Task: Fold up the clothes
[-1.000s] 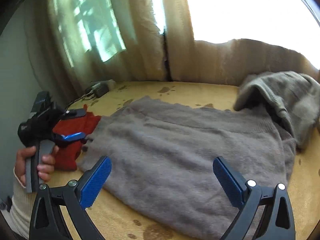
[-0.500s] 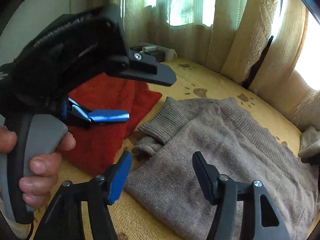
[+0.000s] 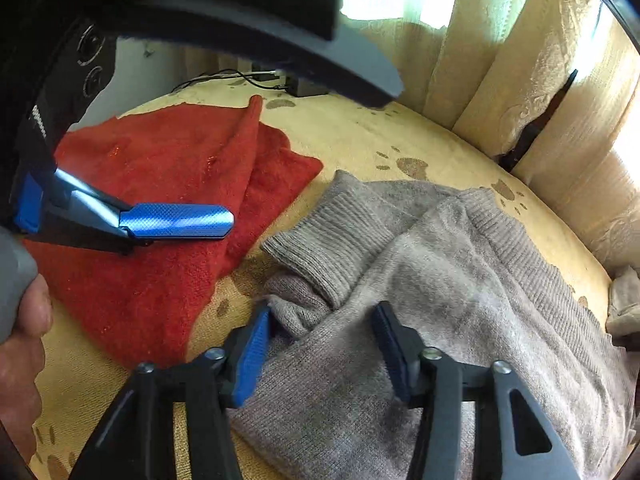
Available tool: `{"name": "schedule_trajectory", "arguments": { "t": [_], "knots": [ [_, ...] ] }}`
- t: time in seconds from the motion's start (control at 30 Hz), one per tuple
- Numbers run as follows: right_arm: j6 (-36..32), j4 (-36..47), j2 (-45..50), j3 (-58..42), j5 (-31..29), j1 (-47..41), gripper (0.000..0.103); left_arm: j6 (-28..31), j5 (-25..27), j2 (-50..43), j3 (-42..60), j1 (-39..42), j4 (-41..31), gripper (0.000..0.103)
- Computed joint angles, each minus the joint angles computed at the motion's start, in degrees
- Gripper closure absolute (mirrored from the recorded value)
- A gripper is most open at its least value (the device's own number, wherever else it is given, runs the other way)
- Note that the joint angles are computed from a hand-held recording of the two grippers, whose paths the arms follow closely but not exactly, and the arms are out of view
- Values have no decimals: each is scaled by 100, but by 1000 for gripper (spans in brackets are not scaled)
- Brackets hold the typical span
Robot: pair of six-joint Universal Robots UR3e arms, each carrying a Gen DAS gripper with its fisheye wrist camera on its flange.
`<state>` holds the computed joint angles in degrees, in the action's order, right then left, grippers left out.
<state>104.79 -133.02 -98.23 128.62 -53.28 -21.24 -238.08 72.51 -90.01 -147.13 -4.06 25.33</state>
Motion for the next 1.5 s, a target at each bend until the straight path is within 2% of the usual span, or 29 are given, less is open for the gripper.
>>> {"name": "schedule_trajectory", "arguments": {
  "t": [0.03,0.07,0.2,0.43,0.5,0.73,1.23,1.4,1.5],
  "knots": [
    [120,68,78,-103,31,-45,76,-3,-13,-22,-8,11,30,0],
    [229,224,175,-258,68,-96,80,-5,-29,-43,-17,23,60,0],
    [216,2478,1030,-1690,592,-669,82,22,-14,-136,45,-11,70,0],
    [-146,4147,1517,-2660,1106,-1373,82,103,-153,-377,135,-7,303,0],
    [-300,4565,1502,-2812,1166,-1567,82,132,-35,-431,226,-87,225,0],
    [-587,5039,1533,-3030,1279,-1854,82,322,555,-536,723,-524,-452,0],
    [-680,5171,1541,-3211,1397,-2073,82,400,583,-606,722,-572,-402,0],
    [-585,4927,1603,-3603,1854,-2876,85,383,637,-658,749,-616,-387,0],
    [-136,4378,1936,-3887,1990,-3456,85,359,824,-686,894,-753,-573,0]
  ]
}}
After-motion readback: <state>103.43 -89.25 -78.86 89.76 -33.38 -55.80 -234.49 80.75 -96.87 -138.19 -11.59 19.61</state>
